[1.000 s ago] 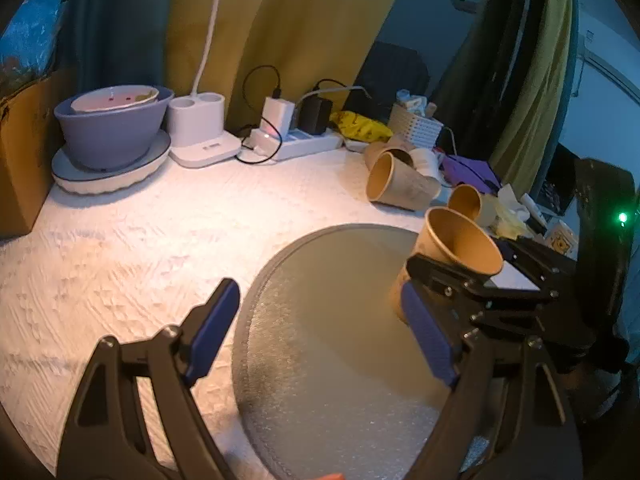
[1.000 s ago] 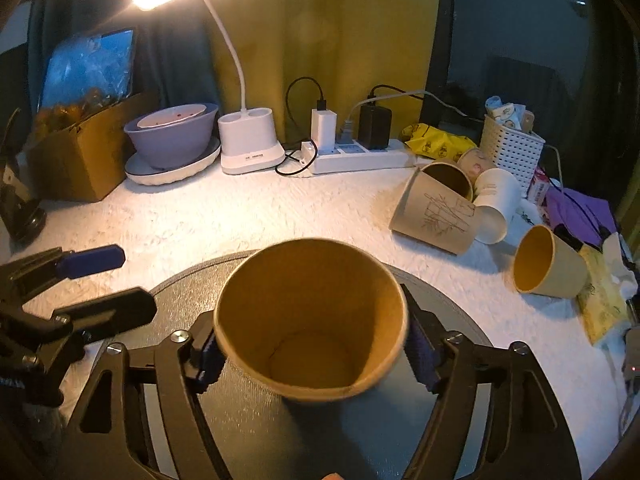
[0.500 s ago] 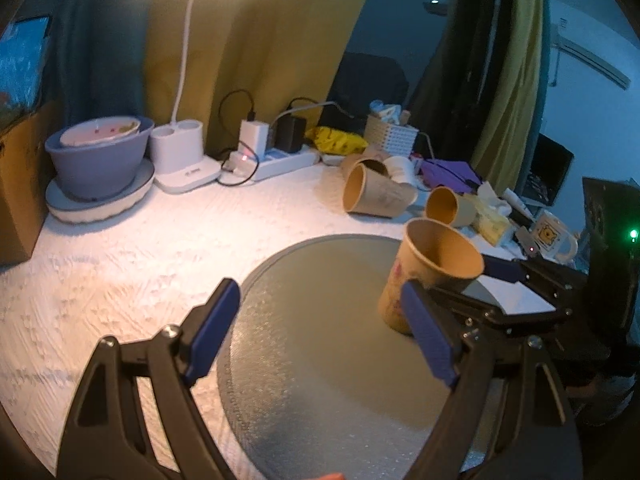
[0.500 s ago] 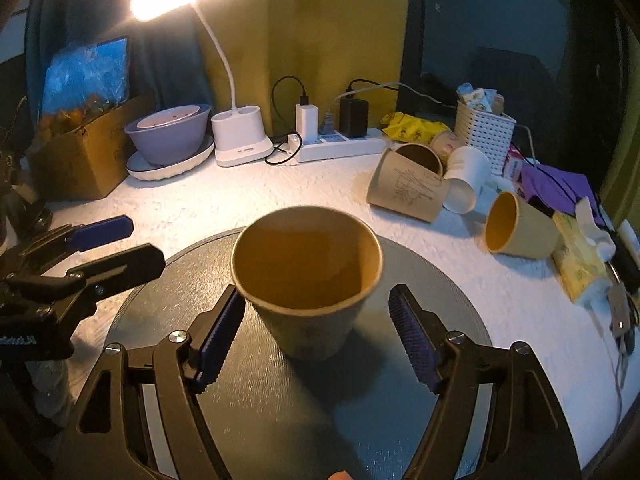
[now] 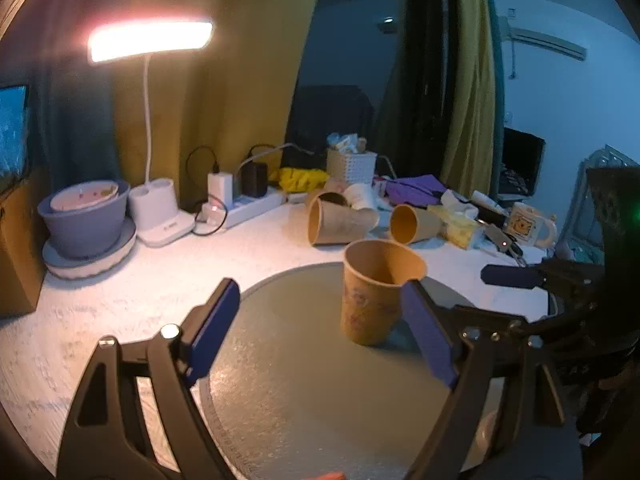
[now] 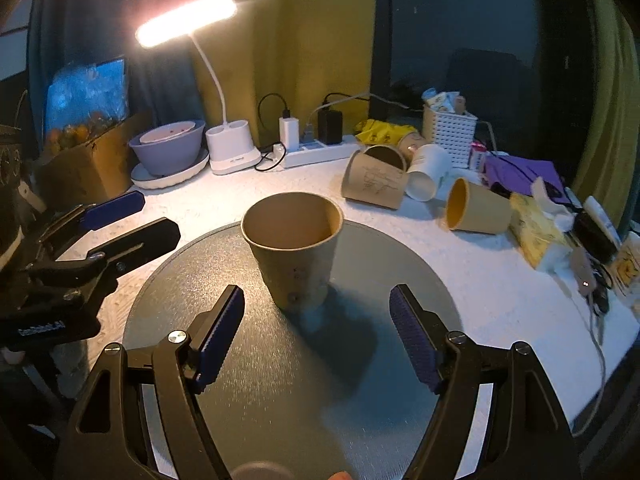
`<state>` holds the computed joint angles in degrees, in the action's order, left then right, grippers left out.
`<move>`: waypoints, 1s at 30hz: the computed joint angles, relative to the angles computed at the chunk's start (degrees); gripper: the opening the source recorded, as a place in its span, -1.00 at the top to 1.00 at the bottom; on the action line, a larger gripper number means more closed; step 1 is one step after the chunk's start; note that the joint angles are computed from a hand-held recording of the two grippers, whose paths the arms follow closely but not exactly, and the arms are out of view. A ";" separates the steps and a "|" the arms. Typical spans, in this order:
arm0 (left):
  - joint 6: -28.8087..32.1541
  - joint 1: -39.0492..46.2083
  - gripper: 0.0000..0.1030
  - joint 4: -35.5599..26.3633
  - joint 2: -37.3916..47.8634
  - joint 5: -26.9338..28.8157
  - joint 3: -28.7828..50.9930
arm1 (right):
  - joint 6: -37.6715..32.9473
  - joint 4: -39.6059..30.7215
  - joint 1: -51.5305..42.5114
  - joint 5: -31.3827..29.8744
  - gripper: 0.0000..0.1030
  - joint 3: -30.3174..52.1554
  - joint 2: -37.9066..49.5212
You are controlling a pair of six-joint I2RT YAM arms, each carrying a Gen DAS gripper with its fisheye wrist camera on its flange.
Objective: Flip cup upright
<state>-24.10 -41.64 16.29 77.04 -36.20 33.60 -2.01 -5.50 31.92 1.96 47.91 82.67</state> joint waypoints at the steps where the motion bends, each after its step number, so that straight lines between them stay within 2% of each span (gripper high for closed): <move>1: 0.46 -0.51 -0.63 0.31 -0.09 -0.57 -0.06 | 0.17 -0.42 0.07 0.41 -0.52 -0.55 -1.36; 8: 2.37 -4.08 -0.65 1.03 -3.46 -3.57 -0.70 | 1.03 -2.49 -0.37 1.10 -0.52 -2.44 -8.66; 11: 1.85 -5.35 -0.89 -2.23 -4.82 -3.25 1.23 | 1.23 -4.02 -0.39 1.79 -0.52 -2.20 -11.55; 16: 0.30 -8.68 -0.90 -9.30 -6.50 -4.74 5.77 | 1.36 -6.48 0.30 3.32 -0.52 -1.77 -17.42; 22: -2.03 -13.54 -0.90 -17.16 -9.00 -12.33 11.14 | 0.80 -9.40 0.52 4.80 -0.52 -0.55 -22.77; 30: -0.99 -17.79 -0.90 -20.59 -8.94 -22.31 15.65 | 0.70 -12.02 0.54 6.38 -0.52 1.14 -26.55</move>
